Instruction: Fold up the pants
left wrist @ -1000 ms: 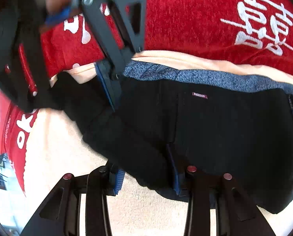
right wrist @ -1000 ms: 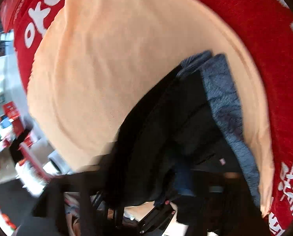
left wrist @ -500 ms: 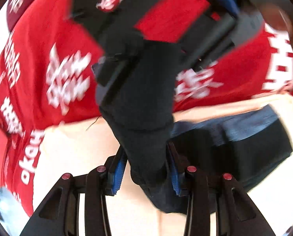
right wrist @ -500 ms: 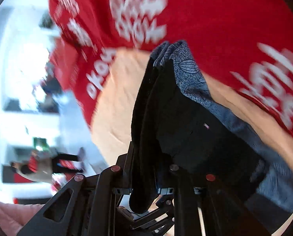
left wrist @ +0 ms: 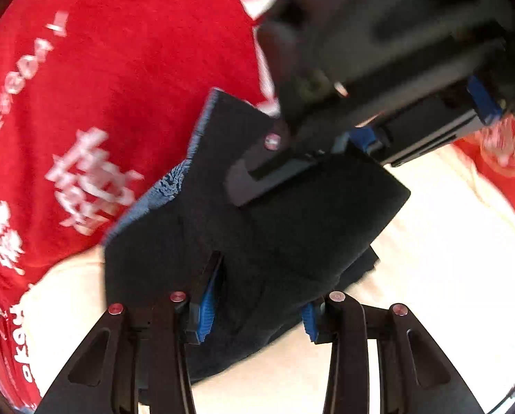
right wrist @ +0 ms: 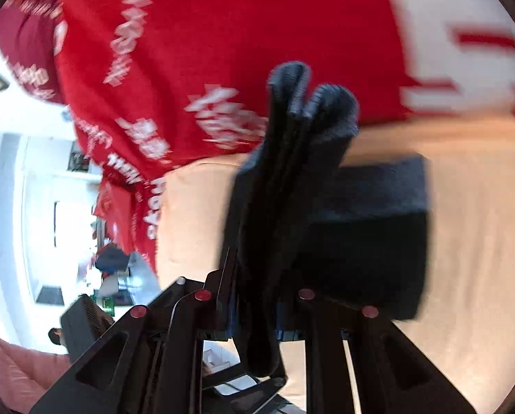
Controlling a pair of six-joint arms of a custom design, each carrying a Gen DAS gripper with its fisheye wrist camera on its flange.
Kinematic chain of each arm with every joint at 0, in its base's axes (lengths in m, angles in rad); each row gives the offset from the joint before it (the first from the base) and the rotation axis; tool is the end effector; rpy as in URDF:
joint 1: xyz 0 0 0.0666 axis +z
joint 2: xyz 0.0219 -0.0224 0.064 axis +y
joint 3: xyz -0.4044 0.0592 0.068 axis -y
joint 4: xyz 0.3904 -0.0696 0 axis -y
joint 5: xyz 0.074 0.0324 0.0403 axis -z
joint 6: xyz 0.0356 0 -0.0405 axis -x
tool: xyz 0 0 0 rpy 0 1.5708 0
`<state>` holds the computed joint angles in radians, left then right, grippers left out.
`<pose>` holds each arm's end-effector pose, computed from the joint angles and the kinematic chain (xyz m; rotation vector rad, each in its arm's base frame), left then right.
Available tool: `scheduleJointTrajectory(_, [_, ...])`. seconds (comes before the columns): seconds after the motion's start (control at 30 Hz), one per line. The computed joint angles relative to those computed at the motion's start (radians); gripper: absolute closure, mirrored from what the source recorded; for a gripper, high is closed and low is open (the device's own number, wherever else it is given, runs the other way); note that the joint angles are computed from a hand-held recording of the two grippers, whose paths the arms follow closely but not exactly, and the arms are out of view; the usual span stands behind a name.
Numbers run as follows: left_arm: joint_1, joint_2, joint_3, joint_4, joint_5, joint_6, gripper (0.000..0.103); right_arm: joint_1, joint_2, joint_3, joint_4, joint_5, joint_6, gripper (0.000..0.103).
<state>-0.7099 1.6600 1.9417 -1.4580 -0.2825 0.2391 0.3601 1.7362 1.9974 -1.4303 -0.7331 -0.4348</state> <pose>0.4173 -0.3461 0.5359 0.5475 2.6073 0.0937 0.5269 0.2234 0.5266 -0.1146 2.8165 1.2162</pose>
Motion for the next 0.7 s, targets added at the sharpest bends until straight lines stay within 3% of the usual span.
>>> scheduleJointTrajectory(0.1, [-0.024, 0.032, -0.026, -0.037, -0.002, 0.016, 0.062, -0.024, -0.041, -0.167, 0.065, -0.009, -0.015, 0.085])
scheduleJointTrajectory(0.17, [-0.044, 0.024, -0.049, -0.033, -0.032, 0.002, 0.057, -0.034, -0.070, -0.258, 0.119, -0.031, -0.030, 0.085])
scheduleJointTrajectory(0.2, [-0.045, 0.016, -0.057, -0.031, -0.026, -0.006, 0.052, -0.041, -0.088, -0.297, 0.152, -0.042, -0.043, 0.085])
scheduleJointTrajectory(0.23, [-0.044, 0.011, -0.060, -0.040, -0.009, -0.008, 0.041, -0.046, -0.100, -0.320, 0.173, -0.044, -0.059, 0.085])
scheduleJointTrajectory(0.3, [-0.028, -0.020, -0.087, -0.042, 0.036, 0.007, 0.037, -0.054, -0.110, -0.335, 0.176, -0.044, -0.063, 0.085])
scheduleJointTrajectory(0.47, [0.035, -0.067, -0.097, -0.074, 0.169, 0.078, 0.035, -0.060, -0.104, -0.265, 0.039, 0.067, 0.063, 0.079])
scheduleJointTrajectory(0.53, [0.072, -0.052, -0.062, -0.136, 0.218, 0.119, 0.022, -0.044, -0.093, -0.230, 0.004, 0.115, 0.069, 0.077])
scheduleJointTrajectory(0.7, [0.146, -0.063, -0.057, -0.194, 0.216, 0.168, 0.022, -0.011, -0.087, -0.187, -0.052, 0.240, 0.074, 0.070])
